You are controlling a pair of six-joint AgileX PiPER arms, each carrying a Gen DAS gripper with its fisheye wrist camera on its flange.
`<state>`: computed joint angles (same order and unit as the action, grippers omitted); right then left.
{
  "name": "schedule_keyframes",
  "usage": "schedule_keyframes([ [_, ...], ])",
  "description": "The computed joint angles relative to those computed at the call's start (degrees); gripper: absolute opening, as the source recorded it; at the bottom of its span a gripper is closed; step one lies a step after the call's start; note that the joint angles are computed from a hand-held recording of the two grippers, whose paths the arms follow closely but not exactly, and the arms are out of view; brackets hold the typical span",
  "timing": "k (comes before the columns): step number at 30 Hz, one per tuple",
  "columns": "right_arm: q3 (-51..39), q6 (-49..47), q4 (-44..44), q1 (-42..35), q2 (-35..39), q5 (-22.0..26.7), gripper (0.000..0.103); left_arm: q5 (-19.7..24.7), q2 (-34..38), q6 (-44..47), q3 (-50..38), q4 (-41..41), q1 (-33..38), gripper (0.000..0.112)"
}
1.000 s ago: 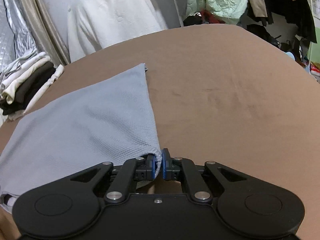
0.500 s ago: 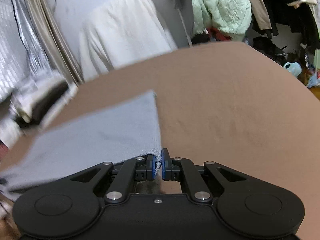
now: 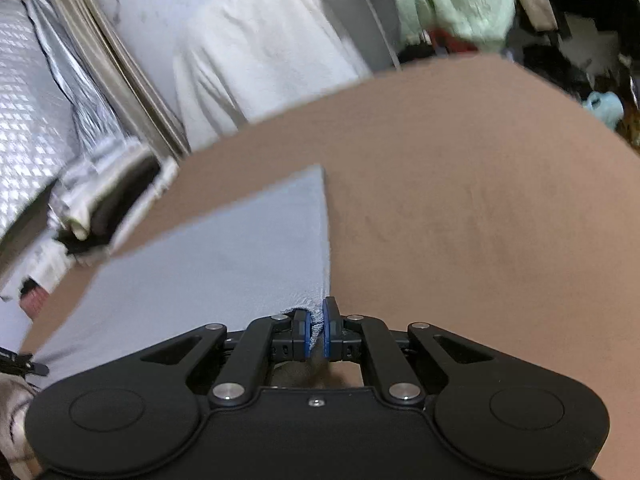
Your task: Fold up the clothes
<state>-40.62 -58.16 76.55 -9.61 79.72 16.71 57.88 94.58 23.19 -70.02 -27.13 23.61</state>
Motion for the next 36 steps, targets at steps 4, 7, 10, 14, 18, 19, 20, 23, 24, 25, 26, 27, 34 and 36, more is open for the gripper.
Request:
schedule_keyframes([
  [4, 0.6, 2.1, -5.0, 3.1, 3.6, -2.5, 0.007, -5.8, -1.2, -5.5, 4.9, 7.4, -4.4, 0.007],
  [7, 1.0, 3.5, -5.8, 4.8, 5.3, -5.1, 0.007, -6.0, 0.2, -7.7, 5.4, 11.0, -6.7, 0.01],
  [10, 0.6, 9.3, -11.7, 5.0, 4.9, -5.7, 0.007, -2.0, 1.3, -7.5, 1.9, 8.4, -4.2, 0.014],
  [14, -1.2, 17.5, -20.4, 2.0, 2.9, 0.4, 0.041, 0.1, -1.8, -3.9, -2.6, 5.8, -2.0, 0.041],
  [18, -3.5, 7.3, -10.4, -3.1, 1.3, 7.9, 0.057, -2.3, -1.7, 5.9, -7.5, -4.2, 2.1, 0.053],
  [19, -5.4, 6.7, -10.2, -3.8, 2.3, 9.6, 0.06, -3.4, 0.7, 9.5, -10.3, -6.3, 2.2, 0.058],
  [20, -8.7, 8.5, -12.2, -4.0, 4.2, 11.2, 0.065, -5.7, 2.8, 13.5, -11.7, -8.4, 1.5, 0.062],
  [23, -25.7, 21.6, -27.6, -0.5, 15.7, 14.7, 0.067, -9.5, 12.1, 12.7, -19.7, -7.7, -1.9, 0.07],
  [24, -31.4, 25.1, -31.2, 1.2, 20.1, 14.4, 0.067, -9.2, 16.2, 9.0, -24.1, -6.2, -3.2, 0.07],
  [25, -37.1, 30.0, -35.0, 2.8, 24.4, 13.7, 0.067, -7.4, 18.2, 7.6, -26.1, -6.6, -3.0, 0.07],
  [26, -42.9, 34.5, -37.8, 3.4, 28.5, 14.7, 0.067, -6.5, 19.5, 7.6, -26.6, -8.2, -2.5, 0.07],
  [27, -48.6, 37.8, -39.2, 3.8, 32.7, 15.4, 0.066, -5.8, 22.1, 6.7, -29.3, -9.0, -2.8, 0.07],
  [34, -78.1, 55.7, -53.6, 5.7, 51.9, 23.1, 0.066, -10.0, 33.6, 5.4, -40.9, -6.1, -6.8, 0.065],
  [36, -81.0, 58.1, -56.7, 6.3, 54.6, 22.5, 0.066, -7.8, 36.3, 6.3, -44.2, -7.6, -6.8, 0.013],
])
